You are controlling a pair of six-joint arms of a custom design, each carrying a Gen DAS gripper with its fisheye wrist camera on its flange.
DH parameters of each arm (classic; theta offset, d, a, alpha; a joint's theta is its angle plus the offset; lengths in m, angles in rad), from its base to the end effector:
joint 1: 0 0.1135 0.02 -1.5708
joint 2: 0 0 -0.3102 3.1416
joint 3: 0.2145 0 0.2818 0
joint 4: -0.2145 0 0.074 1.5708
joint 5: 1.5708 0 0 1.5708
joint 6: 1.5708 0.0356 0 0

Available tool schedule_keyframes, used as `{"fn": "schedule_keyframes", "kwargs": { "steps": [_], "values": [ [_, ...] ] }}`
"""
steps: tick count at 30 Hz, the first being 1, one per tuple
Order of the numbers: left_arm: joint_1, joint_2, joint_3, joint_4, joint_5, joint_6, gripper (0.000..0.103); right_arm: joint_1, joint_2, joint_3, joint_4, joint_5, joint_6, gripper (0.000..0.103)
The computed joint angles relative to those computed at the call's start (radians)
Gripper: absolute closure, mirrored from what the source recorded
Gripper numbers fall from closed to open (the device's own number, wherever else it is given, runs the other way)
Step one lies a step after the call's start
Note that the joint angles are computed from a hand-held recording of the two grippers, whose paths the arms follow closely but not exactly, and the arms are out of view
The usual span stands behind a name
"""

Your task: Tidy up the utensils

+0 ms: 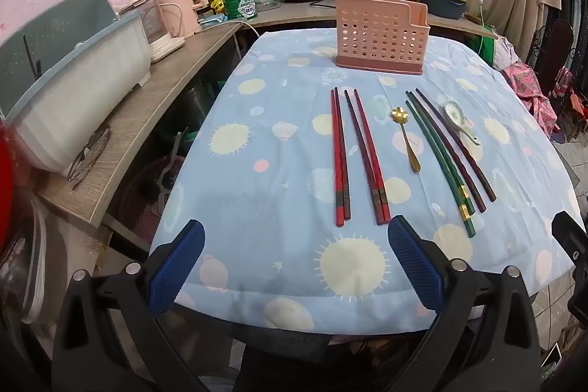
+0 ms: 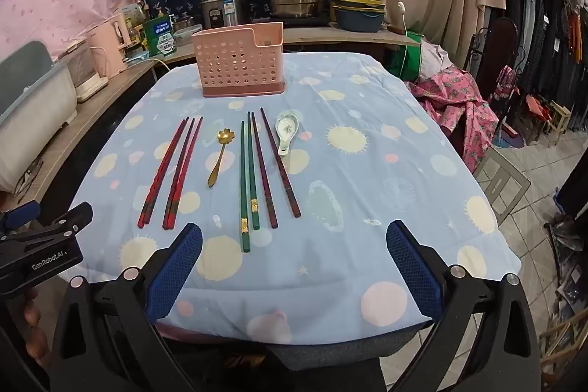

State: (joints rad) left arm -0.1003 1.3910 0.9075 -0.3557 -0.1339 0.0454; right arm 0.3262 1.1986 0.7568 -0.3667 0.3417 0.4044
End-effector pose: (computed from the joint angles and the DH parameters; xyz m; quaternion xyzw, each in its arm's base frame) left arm 0.3081 -0.0262 0.2625 0.0440 0.9310 0.0527 0.3585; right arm 0.2463 0.0707 0.2612 0.0990 0.9116 -0.0165 0.3988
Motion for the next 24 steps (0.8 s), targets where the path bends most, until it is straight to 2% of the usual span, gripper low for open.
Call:
{"fn": "schedule_keyframes", "kwargs": {
  "steps": [24],
  "values": [
    [0.014, -0.01, -0.014, 0.019, 0.019, 0.005, 0.008, 0.001, 0.015, 0.01, -0.004, -0.001, 0.005, 0.007]
  ]
}}
